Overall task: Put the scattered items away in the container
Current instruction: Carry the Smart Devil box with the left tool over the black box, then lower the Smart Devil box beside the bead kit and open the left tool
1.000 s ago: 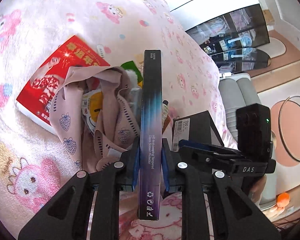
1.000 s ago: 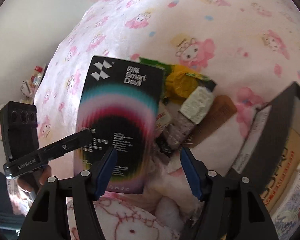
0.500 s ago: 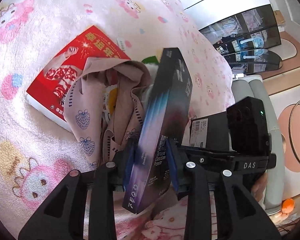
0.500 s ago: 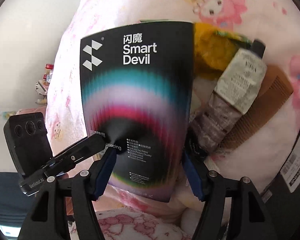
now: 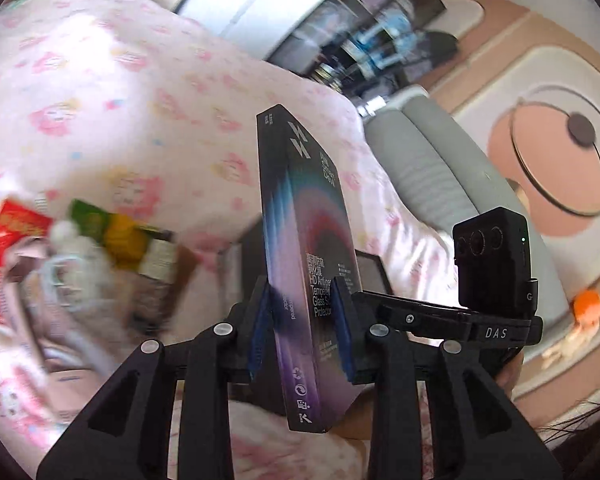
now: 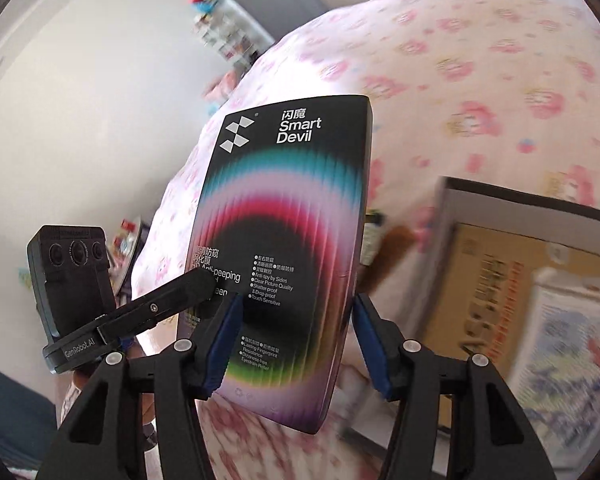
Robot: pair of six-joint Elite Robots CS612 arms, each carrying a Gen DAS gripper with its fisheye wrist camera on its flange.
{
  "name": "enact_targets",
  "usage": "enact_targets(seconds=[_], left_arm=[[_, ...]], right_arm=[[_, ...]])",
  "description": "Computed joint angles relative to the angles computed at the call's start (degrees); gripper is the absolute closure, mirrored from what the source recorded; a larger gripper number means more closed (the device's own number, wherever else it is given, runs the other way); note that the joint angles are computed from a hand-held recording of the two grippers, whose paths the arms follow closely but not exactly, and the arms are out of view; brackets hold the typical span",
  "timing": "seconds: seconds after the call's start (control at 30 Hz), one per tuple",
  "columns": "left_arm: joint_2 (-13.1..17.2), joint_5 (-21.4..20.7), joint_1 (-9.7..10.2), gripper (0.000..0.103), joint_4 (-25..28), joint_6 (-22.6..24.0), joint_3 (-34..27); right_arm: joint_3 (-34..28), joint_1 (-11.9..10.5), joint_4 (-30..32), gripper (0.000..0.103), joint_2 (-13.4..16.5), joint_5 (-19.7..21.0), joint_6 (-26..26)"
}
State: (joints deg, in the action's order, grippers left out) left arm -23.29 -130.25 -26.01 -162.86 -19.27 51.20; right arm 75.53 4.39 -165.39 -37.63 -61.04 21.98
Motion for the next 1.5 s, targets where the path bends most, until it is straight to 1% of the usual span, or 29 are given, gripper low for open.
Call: enact_targets(seconds=[0.07, 0.13, 0.23, 0.3, 0.37, 0.47, 0.53, 0.6, 0.67, 0.7, 0.77, 0.83, 0.87, 0.9, 1.0, 1.03, 1.07, 1.13, 1.17, 1.23, 1.27, 1.3, 1.33, 1.37, 1.47, 1.5], left_arm=[[1.2, -1.4, -1.52, 0.074, 4.6, 2.2, -2.6], [1.8, -1.9, -2.87, 0.074, 9.2, 4.6, -4.2], [3.1, -1.9, -4.91, 0.073, 16.0, 7.1, -7.0], [3.8, -1.4, -5.88, 0.073, 19.7, 8.6, -8.3], [4.5, -0.5, -6.37, 0.070, 22.8, 9.6, -9.5], [4.9, -0.6, -6.56, 0.068, 26.0, 8.3, -9.8], [4.9, -0.7, -6.35, 0.068, 26.5, 6.5, -9.6], [4.4, 0.5, -6.33, 0.066, 26.0, 5.6, -8.5], [4.4, 1.8, -6.44, 0.065, 26.3, 4.9, -8.5], [4.5, 2.1, -6.50, 0.065, 26.3, 4.5, -8.6], [4.3, 3.0, -6.65, 0.068, 27.0, 5.5, -8.6], [4.1, 5.4, -6.96, 0.068, 28.4, 6.8, -8.7], [4.0, 6.6, -7.15, 0.068, 29.1, 7.6, -8.7], [4.0, 7.8, -7.38, 0.068, 30.2, 8.5, -8.9], [3.4, 12.5, -8.22, 0.067, 32.4, 11.2, -8.6], [3.0, 14.4, -8.56, 0.066, 32.7, 12.2, -8.2], [2.8, 15.9, -8.84, 0.066, 33.2, 12.9, -8.0], [2.0, 18.3, -9.14, 0.066, 32.1, 12.6, -6.9], [1.3, 20.6, -9.39, 0.068, 30.1, 12.2, -5.6], [-0.2, 26.1, -10.13, 0.069, 25.3, 12.2, -2.8], [-0.6, 27.8, -10.43, 0.069, 23.6, 12.6, -2.1], [-0.8, 28.4, -10.60, 0.069, 22.7, 13.0, -1.9], [-0.6, 27.7, -10.69, 0.069, 22.6, 13.7, -2.4], [0.0, 25.8, -10.69, 0.069, 23.8, 14.9, -3.6], [2.2, 19.2, -10.67, 0.069, 30.4, 19.8, -8.6], [3.5, 17.6, -10.72, 0.069, 33.7, 21.5, -11.7]], right_arm=[[4.9, -1.1, -2.7, 0.050, -2.3, -2.0, 1.8], [9.2, -2.3, -4.7, 0.050, -4.1, -4.0, 3.6], [14.5, -4.0, -7.2, 0.050, -5.4, -4.8, 7.5], [17.0, -4.9, -9.1, 0.050, -5.5, -4.7, 10.2], [18.5, -5.5, -10.1, 0.050, -5.3, -4.7, 11.9], [19.1, -5.8, -10.5, 0.050, -4.6, -4.1, 12.6], [18.9, -5.9, -10.9, 0.050, -4.0, -3.2, 12.5], [18.5, -5.8, -11.4, 0.050, -3.0, -2.0, 12.7], [16.2, -5.8, -10.8, 0.050, -1.2, -1.4, 12.8], [16.0, -5.7, -10.4, 0.050, -1.3, -1.3, 12.6], [15.7, -5.6, -8.7, 0.050, -1.5, -1.7, 11.5], [13.9, -5.2, -4.7, 0.050, -1.6, -3.2, 9.2], [11.2, -4.9, -1.7, 0.050, -0.8, -3.6, 8.6], [10.2, -4.8, 0.2, 0.050, -0.6, -4.0, 8.0], [8.6, -4.3, 3.4, 0.050, 0.1, -5.6, 6.8], [6.6, -4.0, 4.8, 0.050, 1.2, -5.9, 6.9], [6.4, -4.0, 5.2, 0.050, 1.4, -5.7, 6.8], [7.0, -4.1, 3.7, 0.050, 1.2, -5.2, 7.8], [7.8, -4.3, 2.0, 0.050, 0.8, -5.3, 8.5], [10.0, -4.5, -1.2, 0.050, -0.6, -7.7, 9.7], [11.0, -4.6, -2.3, 0.050, -1.4, -9.6, 10.0], [11.5, -4.5, -3.0, 0.050, -1.9, -11.3, 10.2], [12.0, -4.6, -3.6, 0.050, -2.4, -12.1, 10.4], [12.4, -4.7, -4.2, 0.050, -2.7, -12.3, 10.5], [12.8, -5.0, -5.3, 0.050, -3.0, -12.5, 10.6], [12.8, -5.0, -5.2, 0.050, -3.2, -12.9, 10.6]])
